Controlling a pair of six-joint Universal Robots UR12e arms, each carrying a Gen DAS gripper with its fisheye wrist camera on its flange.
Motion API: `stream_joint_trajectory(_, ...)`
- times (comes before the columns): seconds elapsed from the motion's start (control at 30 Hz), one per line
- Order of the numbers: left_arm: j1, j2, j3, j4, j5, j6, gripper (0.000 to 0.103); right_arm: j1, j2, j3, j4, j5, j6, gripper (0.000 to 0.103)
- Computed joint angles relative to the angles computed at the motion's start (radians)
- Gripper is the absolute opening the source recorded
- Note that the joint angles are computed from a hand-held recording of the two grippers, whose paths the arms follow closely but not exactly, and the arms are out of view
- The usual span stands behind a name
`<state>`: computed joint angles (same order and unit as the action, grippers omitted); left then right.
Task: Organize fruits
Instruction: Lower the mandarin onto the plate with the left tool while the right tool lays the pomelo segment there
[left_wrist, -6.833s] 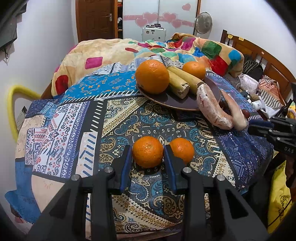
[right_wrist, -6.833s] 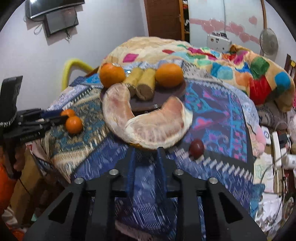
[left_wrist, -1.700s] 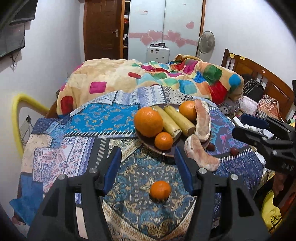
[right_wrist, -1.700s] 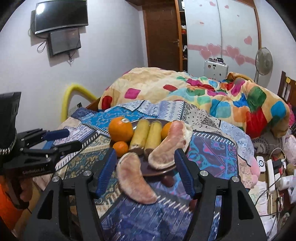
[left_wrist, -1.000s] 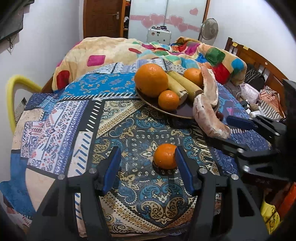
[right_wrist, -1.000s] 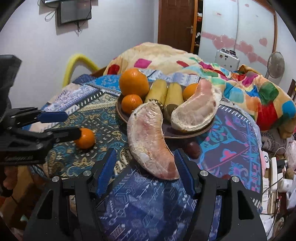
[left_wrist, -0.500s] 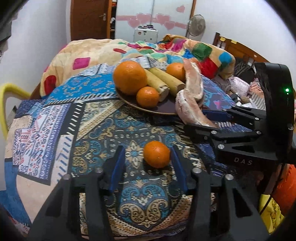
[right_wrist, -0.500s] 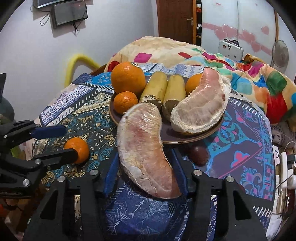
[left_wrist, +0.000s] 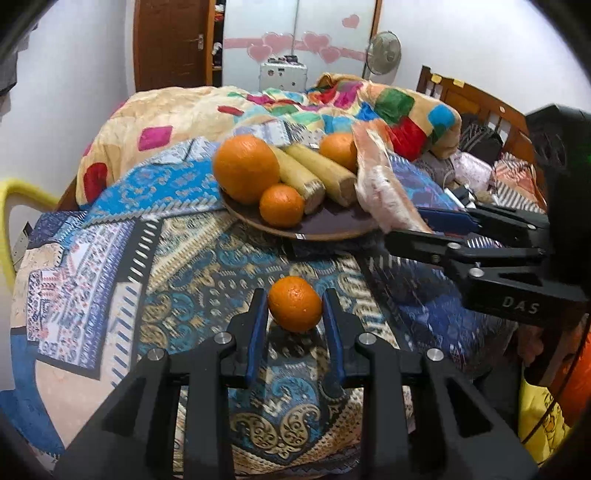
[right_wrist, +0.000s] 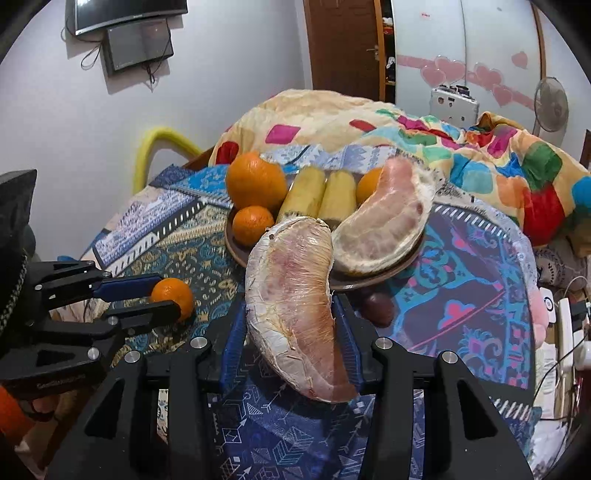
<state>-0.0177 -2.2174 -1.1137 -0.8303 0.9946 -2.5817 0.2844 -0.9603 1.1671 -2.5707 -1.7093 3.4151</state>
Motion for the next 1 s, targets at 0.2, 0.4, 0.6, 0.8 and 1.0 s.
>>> stream_joint_trajectory(0.2, 0.004, -0.015, 0.034, 0.084, -0.009, -0.062, 0.03, -0.004, 0.003, -0.022, -0.022, -0.02, -0.002, 0.042)
stream_joint_trajectory(0.4, 0.0, -0.042, 0.089, 0.123, -0.025, -0.098, 0.03, -0.012, 0.033, -0.087, -0.041, -0.034, -0.007, 0.043)
stream_joint_trajectory(0.6, -0.006, -0.081, 0.155, 0.152, -0.023, -0.126, 0.03, -0.021, 0.072, -0.157, -0.013, -0.027, -0.004, 0.043)
stream_joint_trajectory(0.8, -0.013, -0.118, 0.211, 0.139, -0.015, -0.128, 0.03, -0.032, 0.122, -0.24, 0.056, -0.024, 0.012, 0.043)
stream_joint_trajectory(1.0, -0.018, -0.147, 0.249, 0.104, -0.003, -0.122, 0.03, -0.043, 0.175, -0.336, 0.171, -0.001, 0.016, 0.043)
